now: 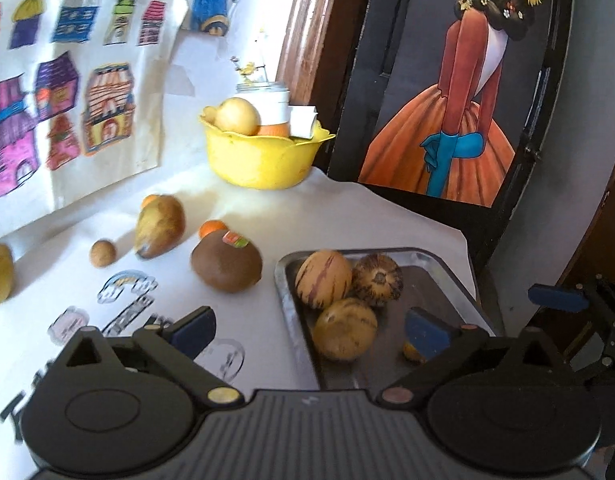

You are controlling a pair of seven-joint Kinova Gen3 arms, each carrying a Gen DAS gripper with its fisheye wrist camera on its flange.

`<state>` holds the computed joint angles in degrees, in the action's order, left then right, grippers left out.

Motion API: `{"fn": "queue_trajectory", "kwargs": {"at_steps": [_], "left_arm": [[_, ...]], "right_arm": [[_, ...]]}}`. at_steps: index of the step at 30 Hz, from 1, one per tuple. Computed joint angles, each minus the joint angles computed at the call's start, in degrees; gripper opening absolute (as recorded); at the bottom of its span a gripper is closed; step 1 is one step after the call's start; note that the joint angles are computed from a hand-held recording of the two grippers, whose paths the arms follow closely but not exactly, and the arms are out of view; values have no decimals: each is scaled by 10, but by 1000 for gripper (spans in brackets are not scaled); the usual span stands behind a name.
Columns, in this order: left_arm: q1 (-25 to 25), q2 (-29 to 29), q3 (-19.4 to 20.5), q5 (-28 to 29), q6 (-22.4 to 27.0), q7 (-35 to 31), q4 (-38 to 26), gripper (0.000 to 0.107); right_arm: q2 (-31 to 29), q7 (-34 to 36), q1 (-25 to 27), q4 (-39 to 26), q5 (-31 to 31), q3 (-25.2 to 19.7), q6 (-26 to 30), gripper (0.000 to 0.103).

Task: Organize fruits
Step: 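Withdraw both open tools from the tray back over the table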

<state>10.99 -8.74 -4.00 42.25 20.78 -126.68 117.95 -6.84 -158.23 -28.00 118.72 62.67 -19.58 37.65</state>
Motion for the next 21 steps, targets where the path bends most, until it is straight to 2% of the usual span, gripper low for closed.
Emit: {"fn": "queue_trajectory", "kwargs": {"at_steps": [6,13,21], "left_arm": [[-20,-49,-6,-49,30,51,29,103],[-20,-101,-37,-107,63,80,63,103],[-25,-153,-91,-156,114,61,94,103]], "right_arm": [[-25,11,-21,-1,-52,-32,48,102],[-48,56,-37,-16,-134,-70,92,102],[-44,47,-73,-38,-167,-123,172,102]]}}
